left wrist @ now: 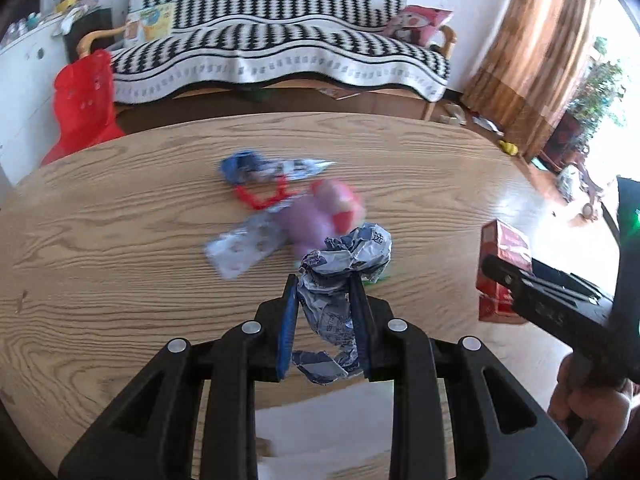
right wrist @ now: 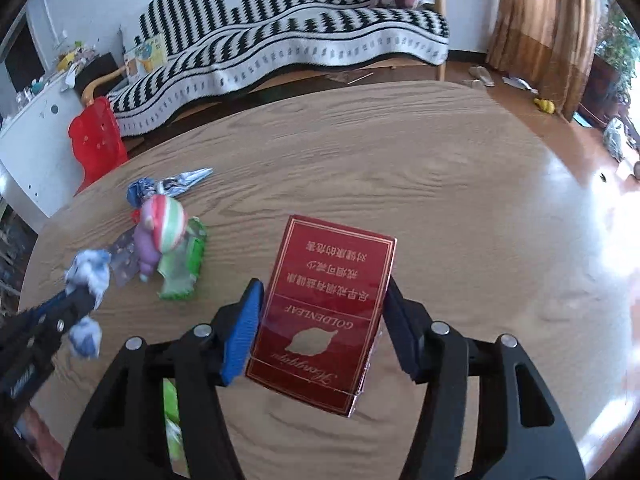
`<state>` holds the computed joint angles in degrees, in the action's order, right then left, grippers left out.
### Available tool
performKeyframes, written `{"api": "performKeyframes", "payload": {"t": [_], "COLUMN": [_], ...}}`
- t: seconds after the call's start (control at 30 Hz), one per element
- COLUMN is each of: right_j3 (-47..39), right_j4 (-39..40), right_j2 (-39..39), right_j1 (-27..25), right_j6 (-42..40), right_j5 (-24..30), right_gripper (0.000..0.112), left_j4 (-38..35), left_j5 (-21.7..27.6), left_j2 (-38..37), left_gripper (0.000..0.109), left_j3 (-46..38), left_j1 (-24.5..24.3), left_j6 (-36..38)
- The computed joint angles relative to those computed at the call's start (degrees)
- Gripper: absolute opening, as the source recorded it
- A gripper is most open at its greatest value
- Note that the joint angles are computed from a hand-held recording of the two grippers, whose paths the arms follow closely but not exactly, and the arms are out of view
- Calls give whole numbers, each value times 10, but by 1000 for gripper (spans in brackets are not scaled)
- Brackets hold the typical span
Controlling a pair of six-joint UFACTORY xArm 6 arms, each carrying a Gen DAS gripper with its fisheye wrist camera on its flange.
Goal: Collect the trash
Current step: 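Carry the wrapper and red cigarette box over the bin and release both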
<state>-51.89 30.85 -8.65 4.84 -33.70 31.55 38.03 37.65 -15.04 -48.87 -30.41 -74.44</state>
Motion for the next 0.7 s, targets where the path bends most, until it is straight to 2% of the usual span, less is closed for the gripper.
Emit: {"api": "performKeyframes", "payload": {"t": [0.17,0.33,0.5,0.7], "right_j3": [11,-11,-56,-127], "right_j4": [21,39,63,66], "right_j2": [-30,-17,30,112], "right_j1": [-112,-222,-337,-444], "right_j6": [-59,-109,-161,-179], "right_j5": [34,64,91,119], "right_gripper": [58,59,59,59], "left_j4": [18,9,-17,-78], "left_j5": [2,-21,-33,-44], "left_j2": [74,173,291,442], "left_gripper": [25,25,25,25], "left_j3": [-77,-175,-308,-490], "left_j1": [-47,-92,-141,-191], "left_j6": [-10,9,53,139]}}
